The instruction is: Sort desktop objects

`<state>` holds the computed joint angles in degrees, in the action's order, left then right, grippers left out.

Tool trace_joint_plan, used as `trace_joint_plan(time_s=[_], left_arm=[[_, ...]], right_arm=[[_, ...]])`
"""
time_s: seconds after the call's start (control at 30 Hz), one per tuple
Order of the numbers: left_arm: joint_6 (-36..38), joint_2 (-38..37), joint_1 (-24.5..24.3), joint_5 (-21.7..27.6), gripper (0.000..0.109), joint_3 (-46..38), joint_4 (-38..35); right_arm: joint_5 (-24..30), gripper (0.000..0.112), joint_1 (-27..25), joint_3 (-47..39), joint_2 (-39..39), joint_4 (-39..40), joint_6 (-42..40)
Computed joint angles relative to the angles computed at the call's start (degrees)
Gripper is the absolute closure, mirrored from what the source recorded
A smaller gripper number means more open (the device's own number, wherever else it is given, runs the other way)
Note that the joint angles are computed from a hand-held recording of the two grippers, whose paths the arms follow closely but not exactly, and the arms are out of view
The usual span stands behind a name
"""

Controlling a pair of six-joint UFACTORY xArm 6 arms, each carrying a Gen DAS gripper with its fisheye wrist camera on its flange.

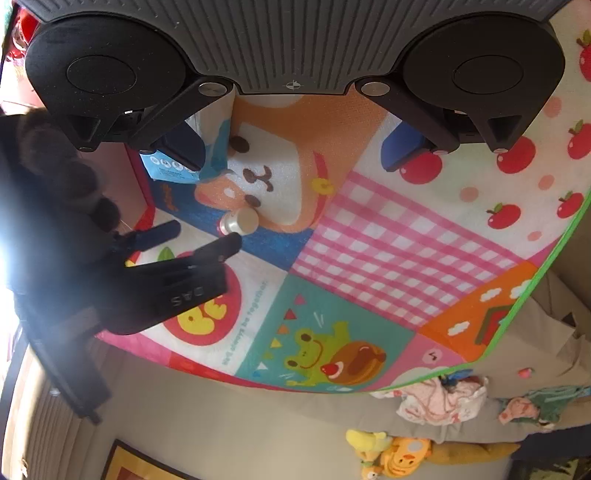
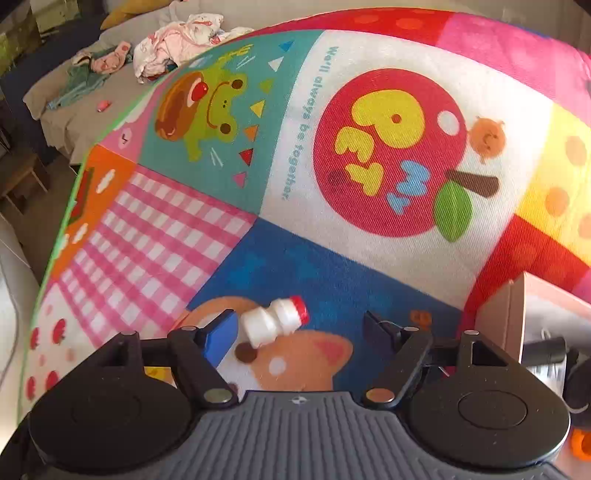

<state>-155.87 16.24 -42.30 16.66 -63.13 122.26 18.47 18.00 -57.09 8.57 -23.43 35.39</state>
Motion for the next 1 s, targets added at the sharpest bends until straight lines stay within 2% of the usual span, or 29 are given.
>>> trace_joint_plan(time_s=[0.07,0.1,0.13,0.23,0.37,0.43,0.5,0.6,0.63,0.67,0.73,0.8,0.87,0.9,1.0], left_arm=[[-0.44,0.23,0.26,-0.61,0.006,-0.25,0.21],[-0.92,0.36,0.42,-1.03,0.006,-0.43,0.53],[-1.60,0.53,0.59,-1.49,0.006,-0.64,1.01],[-2.41,0.68,0.68,-1.84,0.006,-0.82,1.60],[-2.81,0.62,0.52,-1.62,0.006,-0.71,2.08],[-3.49,0.79,0.56,-1.89,0.006,-0.96,2.76],[-5.24,0.63,0.32,-1.72,0.006,-0.92,4.67],[-6.14,-0.38,-1.23,0.91,0.006,0.07,7.05],[-4.70,-0.97,-2.17,2.43,0.006,0.66,6.83],[-2.57,-1.57,-3.06,3.69,0.006,1.19,6.02],[0.27,-3.00,-5.10,6.19,0.006,2.30,5.96],[1.49,-4.14,-6.80,6.97,0.006,2.83,7.48],[3.40,-4.86,-7.98,5.30,0.006,2.90,7.49],[5.04,-5.04,-8.42,4.54,0.006,3.05,6.71],[12.14,-5.11,-9.59,2.47,0.006,3.49,2.83]], right_arm=[[0.17,0.044,0.37,-1.48,1.84,5.22,-4.41],[0.32,0.062,0.72,-1.59,2.01,9.69,-8.44],[0.05,0.066,1.03,-1.08,1.63,13.10,-11.38],[-1.49,0.066,1.36,2.48,-1.93,12.74,-11.54],[-4.53,0.066,1.57,14.04,-15.03,16.89,-15.09],[-5.25,0.066,1.48,22.18,-25.08,15.50,-14.55],[-3.61,0.066,1.24,30.19,-36.00,12.98,-11.87],[0.88,0.066,0.49,39.94,-50.09,2.85,-1.85],[3.61,0.066,0.36,43.00,-54.77,-2.63,3.27],[6.08,0.066,0.63,45.16,-58.09,-6.98,6.52],[8.74,0.066,1.19,48.78,-62.60,-10.85,8.80],[9.74,0.066,0.68,51.99,-66.36,-11.99,9.26],[9.99,0.062,-0.13,56.14,-72.41,-12.14,9.71],[9.89,0.057,-0.69,57.58,-74.83,-11.21,9.25],[11.89,0.054,-1.81,63.28,-85.27,-5.16,5.71]])
